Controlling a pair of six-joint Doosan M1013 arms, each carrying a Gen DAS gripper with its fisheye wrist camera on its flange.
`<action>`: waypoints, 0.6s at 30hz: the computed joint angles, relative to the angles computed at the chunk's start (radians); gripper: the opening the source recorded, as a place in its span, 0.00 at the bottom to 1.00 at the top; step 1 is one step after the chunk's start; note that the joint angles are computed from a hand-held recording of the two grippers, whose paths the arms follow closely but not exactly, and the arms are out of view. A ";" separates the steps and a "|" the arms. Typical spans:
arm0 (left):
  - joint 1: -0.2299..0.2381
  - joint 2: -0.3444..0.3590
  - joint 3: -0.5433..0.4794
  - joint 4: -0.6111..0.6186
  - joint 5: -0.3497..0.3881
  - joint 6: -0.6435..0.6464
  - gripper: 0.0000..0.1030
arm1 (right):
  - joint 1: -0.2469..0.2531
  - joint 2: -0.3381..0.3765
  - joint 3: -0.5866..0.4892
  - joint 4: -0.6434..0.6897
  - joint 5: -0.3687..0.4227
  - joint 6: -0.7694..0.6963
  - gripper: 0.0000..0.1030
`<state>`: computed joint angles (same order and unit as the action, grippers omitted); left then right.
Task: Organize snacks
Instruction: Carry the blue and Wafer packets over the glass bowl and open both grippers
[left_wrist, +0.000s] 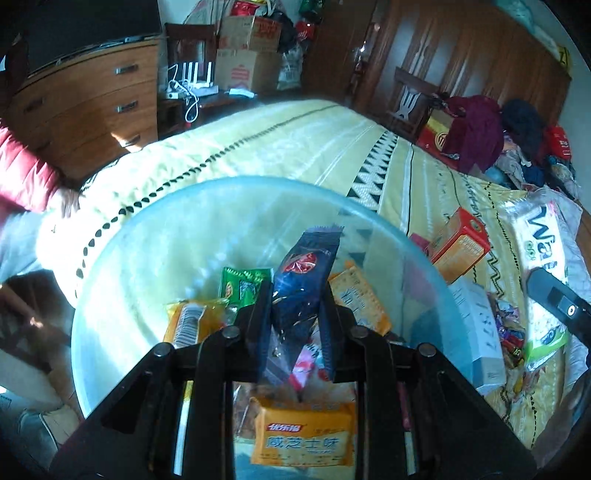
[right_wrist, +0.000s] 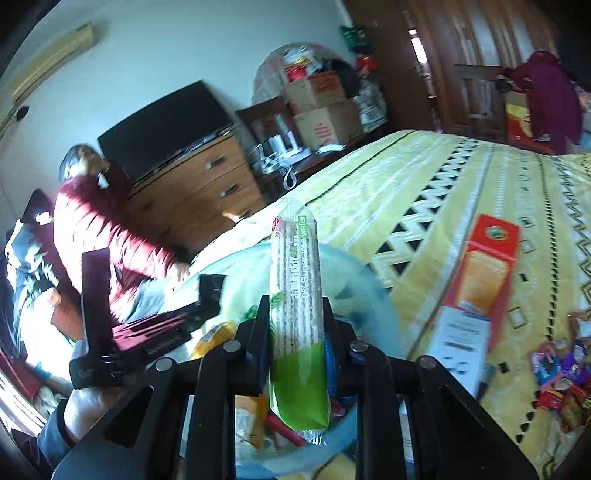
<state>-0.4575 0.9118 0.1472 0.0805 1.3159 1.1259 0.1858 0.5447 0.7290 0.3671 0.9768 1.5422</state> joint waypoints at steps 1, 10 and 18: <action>-0.001 -0.014 0.027 -0.001 -0.012 -0.002 0.23 | 0.005 0.008 -0.007 0.005 0.009 -0.005 0.25; 0.015 -0.060 0.111 -0.030 -0.073 -0.002 0.23 | 0.025 0.064 -0.075 0.006 0.086 0.004 0.25; 0.021 -0.059 0.113 -0.044 -0.074 0.006 0.23 | 0.030 0.083 -0.103 -0.012 0.110 0.028 0.25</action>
<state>-0.4361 0.8523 0.2601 0.0363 1.2421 1.1323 0.2162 0.6279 0.6260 0.3551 1.0870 1.5703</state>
